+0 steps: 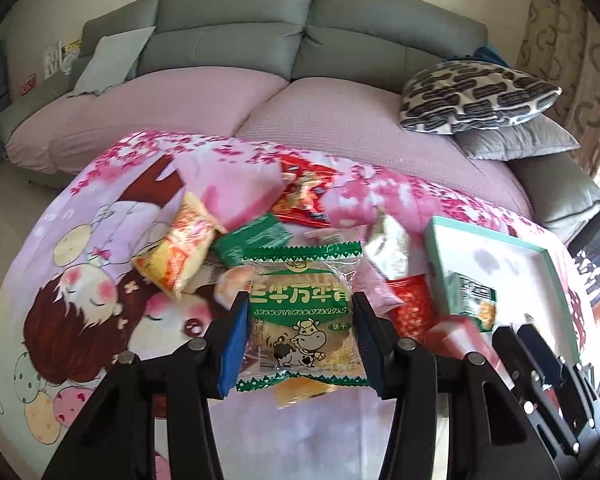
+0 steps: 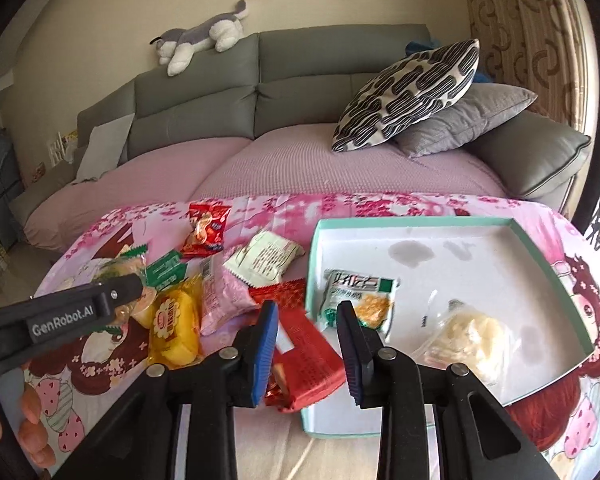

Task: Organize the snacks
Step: 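Close the right tool on the red pack while the left tool holds the green cracker pack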

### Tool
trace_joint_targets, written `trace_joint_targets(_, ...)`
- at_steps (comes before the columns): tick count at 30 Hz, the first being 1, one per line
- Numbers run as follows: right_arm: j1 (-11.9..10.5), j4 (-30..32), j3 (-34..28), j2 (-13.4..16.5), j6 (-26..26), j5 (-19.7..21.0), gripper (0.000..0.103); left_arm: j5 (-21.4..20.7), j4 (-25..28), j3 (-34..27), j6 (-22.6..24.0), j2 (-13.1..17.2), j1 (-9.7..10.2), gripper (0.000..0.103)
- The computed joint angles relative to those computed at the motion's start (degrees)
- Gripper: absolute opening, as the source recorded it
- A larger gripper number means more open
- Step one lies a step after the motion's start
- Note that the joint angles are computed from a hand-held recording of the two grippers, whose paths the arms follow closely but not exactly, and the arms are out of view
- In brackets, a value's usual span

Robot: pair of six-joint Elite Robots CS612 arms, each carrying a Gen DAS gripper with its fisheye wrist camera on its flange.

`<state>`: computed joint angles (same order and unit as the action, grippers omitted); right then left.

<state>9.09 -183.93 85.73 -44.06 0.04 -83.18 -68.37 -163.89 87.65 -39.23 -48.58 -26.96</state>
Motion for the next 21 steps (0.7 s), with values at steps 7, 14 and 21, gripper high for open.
trace_joint_targets(7,-1.25,2.08,0.25,-0.28,0.32,0.63,0.032,-2.31,1.05,-2.24,2.47,1.27,-0.56,0.052)
trace_joint_targets(14,-1.21,5.45,0.04,-0.08,-1.51,4.89,0.033,-2.84,7.02,-1.92,-1.07,1.19,0.20,0.052)
trace_joint_targets(21,-0.21,7.47,-0.50,0.32,-5.29,5.65,0.059,-2.88,7.19,-0.09,-3.39,0.34,0.95,0.052)
